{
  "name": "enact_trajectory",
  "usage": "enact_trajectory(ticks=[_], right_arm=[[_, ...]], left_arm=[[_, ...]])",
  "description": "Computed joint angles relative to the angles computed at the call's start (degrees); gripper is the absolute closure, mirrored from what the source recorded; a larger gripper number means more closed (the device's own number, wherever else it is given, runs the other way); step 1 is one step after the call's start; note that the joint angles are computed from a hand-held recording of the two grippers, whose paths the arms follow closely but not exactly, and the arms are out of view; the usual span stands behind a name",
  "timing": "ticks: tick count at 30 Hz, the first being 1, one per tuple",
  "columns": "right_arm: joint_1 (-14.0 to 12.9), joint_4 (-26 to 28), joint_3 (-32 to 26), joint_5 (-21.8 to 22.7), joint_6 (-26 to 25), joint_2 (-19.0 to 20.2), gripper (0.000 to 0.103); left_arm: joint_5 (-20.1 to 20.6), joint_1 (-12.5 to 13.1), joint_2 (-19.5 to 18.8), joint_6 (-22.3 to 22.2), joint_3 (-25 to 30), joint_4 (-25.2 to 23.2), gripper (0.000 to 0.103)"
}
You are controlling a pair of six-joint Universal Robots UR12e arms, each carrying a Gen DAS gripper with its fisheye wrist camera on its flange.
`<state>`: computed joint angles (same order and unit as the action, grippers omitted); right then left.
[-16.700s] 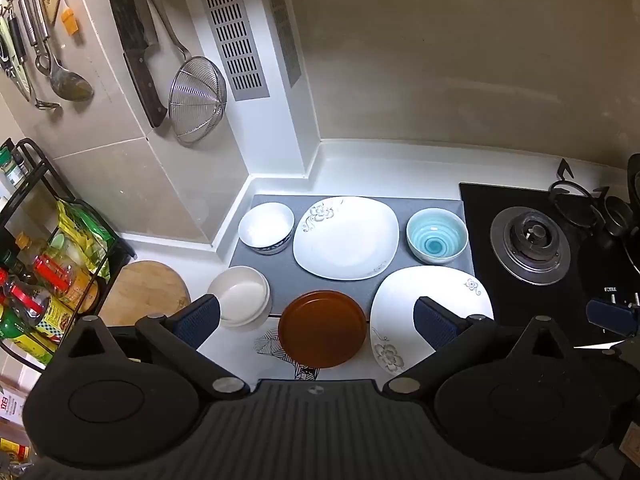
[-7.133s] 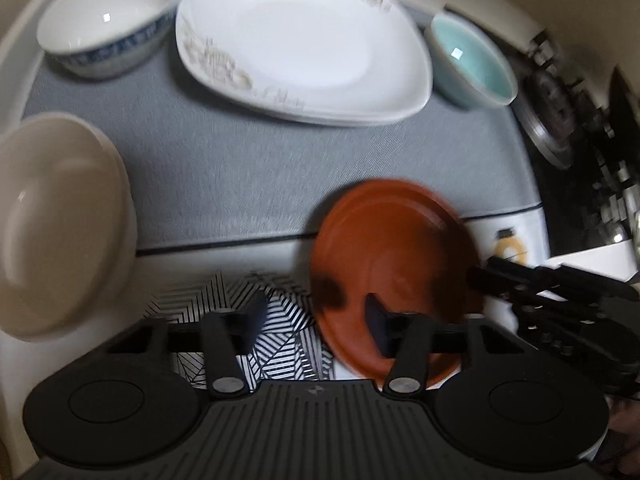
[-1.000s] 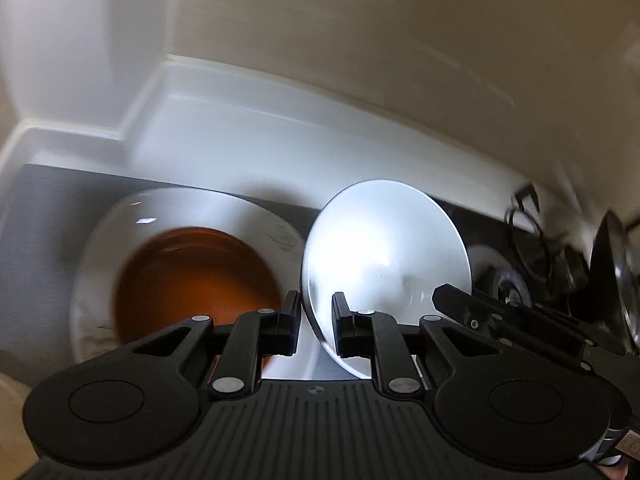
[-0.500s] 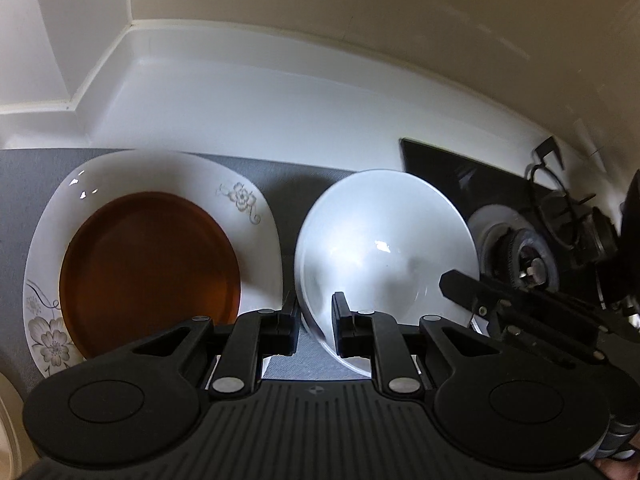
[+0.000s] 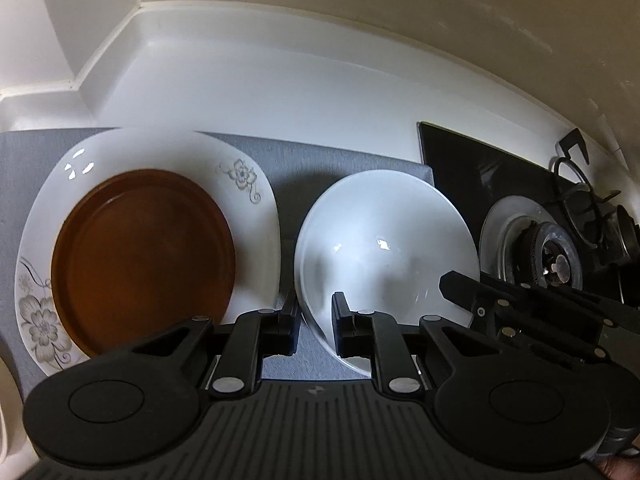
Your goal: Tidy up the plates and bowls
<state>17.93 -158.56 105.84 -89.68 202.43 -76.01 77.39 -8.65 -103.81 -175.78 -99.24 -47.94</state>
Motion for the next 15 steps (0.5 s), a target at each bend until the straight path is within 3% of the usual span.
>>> enact_trajectory(ticks=[9, 15], right_arm=[[-0.4, 1.7, -0.1, 1.0, -2.7, -0.1, 0.091], [0.4, 1.5, -0.3, -1.8, -5.3, 0.0, 0.091]], left_arm=[[3.4, -1.3, 0.0, -1.6, -0.5, 2.0, 0.086], [5.9, -2.4, -0.1, -1.5, -1.2, 3.3, 0.085]])
